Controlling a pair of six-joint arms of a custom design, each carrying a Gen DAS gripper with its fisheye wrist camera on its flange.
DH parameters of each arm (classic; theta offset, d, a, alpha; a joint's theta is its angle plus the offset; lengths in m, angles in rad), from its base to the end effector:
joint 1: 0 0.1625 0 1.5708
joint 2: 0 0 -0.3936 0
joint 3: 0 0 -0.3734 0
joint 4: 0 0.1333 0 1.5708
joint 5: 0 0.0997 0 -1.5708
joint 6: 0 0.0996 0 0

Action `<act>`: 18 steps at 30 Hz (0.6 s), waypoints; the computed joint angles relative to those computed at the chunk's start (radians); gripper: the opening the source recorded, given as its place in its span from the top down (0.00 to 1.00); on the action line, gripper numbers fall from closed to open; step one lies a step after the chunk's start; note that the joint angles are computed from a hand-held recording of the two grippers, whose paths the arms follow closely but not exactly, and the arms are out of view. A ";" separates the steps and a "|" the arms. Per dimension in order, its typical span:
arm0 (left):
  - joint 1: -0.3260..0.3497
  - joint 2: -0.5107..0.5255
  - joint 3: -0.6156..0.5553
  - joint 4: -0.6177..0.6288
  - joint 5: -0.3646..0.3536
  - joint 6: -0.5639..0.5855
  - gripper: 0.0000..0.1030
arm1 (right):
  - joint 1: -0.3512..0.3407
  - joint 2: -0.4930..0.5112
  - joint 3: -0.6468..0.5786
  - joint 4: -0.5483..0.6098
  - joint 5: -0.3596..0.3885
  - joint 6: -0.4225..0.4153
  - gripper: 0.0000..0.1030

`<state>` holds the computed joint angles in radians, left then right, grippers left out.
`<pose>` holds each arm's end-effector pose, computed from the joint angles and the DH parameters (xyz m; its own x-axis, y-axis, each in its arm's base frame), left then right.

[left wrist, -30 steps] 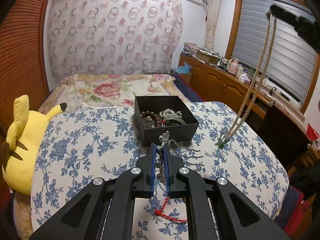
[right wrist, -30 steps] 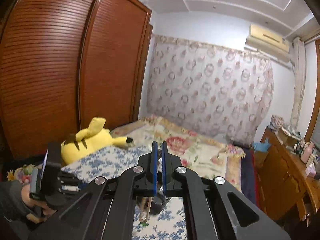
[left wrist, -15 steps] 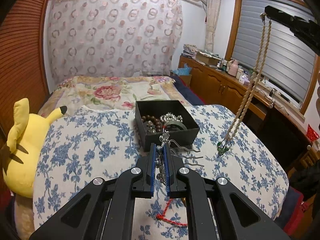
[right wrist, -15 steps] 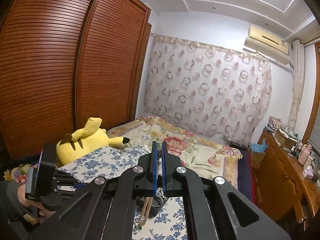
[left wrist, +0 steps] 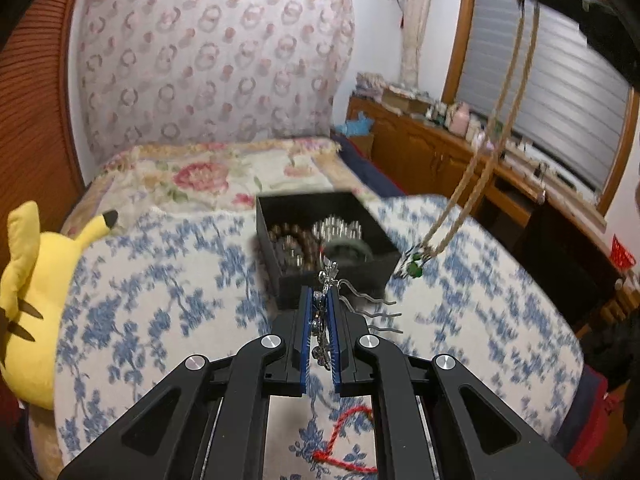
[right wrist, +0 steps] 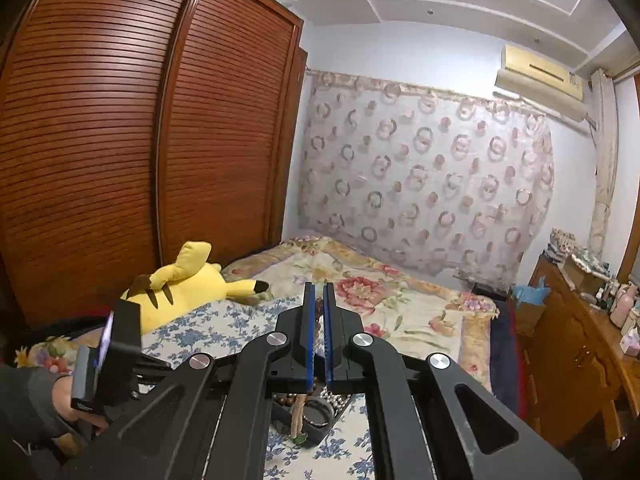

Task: Organize jewelry
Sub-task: 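Carry the hairpins and pearl strand over the black box and lower them in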

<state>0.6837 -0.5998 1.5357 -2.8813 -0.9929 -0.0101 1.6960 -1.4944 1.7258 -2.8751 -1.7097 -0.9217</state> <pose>-0.4006 -0.5685 0.0429 -0.6913 0.5171 -0.5047 0.7145 0.5931 -0.3710 0.1845 -0.5087 0.5098 -0.5556 -0.3793 0.7399 -0.8309 0.2840 -0.4784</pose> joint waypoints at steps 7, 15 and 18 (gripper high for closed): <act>0.022 0.010 0.001 0.005 -0.005 -0.024 0.94 | -0.014 0.010 0.003 0.018 0.011 0.003 0.95; 0.023 0.001 -0.019 -0.006 -0.010 -0.016 0.94 | -0.033 0.026 -0.015 0.072 0.011 0.048 0.96; 0.022 0.003 -0.032 0.001 -0.015 -0.012 0.94 | -0.007 0.079 -0.031 0.090 -0.112 -0.016 0.96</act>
<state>0.7056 -0.5969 1.5032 -2.8801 -1.0083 -0.0217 1.6890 -1.4153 1.6951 -2.7852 -1.8220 -0.9373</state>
